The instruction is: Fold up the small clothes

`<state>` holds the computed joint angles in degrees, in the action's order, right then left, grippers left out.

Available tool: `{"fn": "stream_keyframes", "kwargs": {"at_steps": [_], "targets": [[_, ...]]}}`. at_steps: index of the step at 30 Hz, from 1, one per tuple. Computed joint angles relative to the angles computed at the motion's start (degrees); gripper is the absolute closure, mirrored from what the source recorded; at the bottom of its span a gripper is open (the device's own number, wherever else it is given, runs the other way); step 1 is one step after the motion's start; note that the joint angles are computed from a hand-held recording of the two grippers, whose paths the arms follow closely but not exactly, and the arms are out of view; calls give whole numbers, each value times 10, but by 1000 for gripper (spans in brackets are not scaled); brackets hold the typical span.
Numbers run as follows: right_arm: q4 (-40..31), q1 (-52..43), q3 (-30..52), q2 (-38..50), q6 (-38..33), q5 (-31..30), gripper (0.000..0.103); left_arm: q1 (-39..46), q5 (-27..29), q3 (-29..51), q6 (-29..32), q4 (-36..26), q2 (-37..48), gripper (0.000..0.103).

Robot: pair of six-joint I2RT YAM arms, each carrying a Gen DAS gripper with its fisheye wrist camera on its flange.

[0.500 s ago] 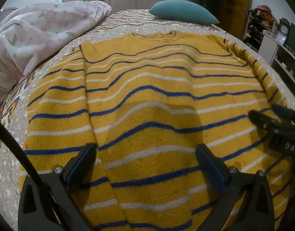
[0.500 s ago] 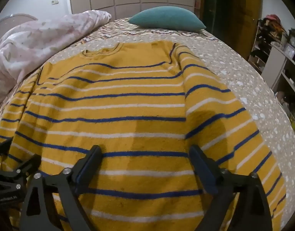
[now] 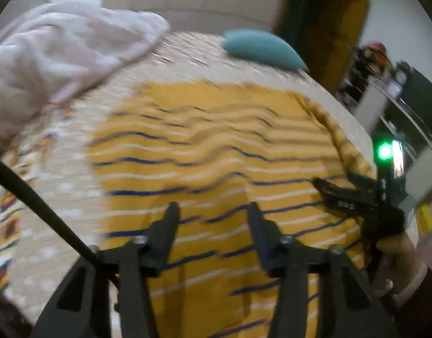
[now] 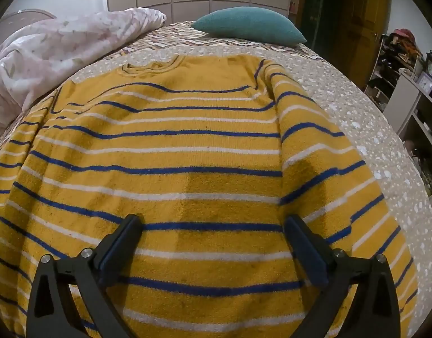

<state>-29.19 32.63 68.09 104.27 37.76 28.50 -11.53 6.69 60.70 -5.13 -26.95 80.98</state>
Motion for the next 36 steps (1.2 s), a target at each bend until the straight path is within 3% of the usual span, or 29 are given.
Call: {"fn": "stream_keyframes", "kwargs": {"at_steps": [1, 3, 7, 9, 10, 14, 16, 21, 24, 25, 29, 31, 33, 34, 36], "targets": [[2, 0, -2, -1, -1, 0, 0, 17, -8, -9, 4, 0, -12, 34], [2, 1, -2, -2, 0, 1, 0, 21, -25, -13, 8, 3, 2, 32], [-2, 3, 3, 1, 4, 4, 0, 15, -5, -3, 35, 0, 58, 33], [-1, 3, 2, 1, 4, 3, 0, -10, -46, 7, 40, 3, 92, 63], [-1, 3, 2, 1, 4, 3, 0, -12, -59, -8, 39, 7, 83, 86], [0, 3, 2, 1, 4, 4, 0, 51, -2, -14, 27, 1, 47, 93], [2, 3, 0, 0, 3, 4, 0, 113, 11, -8, 17, -3, 26, 93], [2, 3, 1, 2, 3, 4, 0, 248, -58, 48, 36, -11, 45, 92], [0, 3, 3, 3, 3, 5, 0, 289, -53, 46, 44, -11, 36, 91], [0, 3, 3, 3, 3, 5, 0, 296, -43, 37, 48, -10, 23, 87], [-27, 6, 27, 20, 4, 15, 0, 261, -12, -21, 51, -8, -52, 49], [-41, 4, 36, 22, 3, 10, 1, 232, 20, -40, 51, -17, -74, 47], [-53, -1, 30, -9, -1, -15, 28, 204, 67, -47, 55, -40, -73, 47], [-43, -6, 7, -45, 7, -33, 52, 185, 84, -53, 54, -47, -69, 47], [-3, -20, -70, -153, 27, -76, 54, 145, 81, -74, 47, -44, -62, 47]]}}
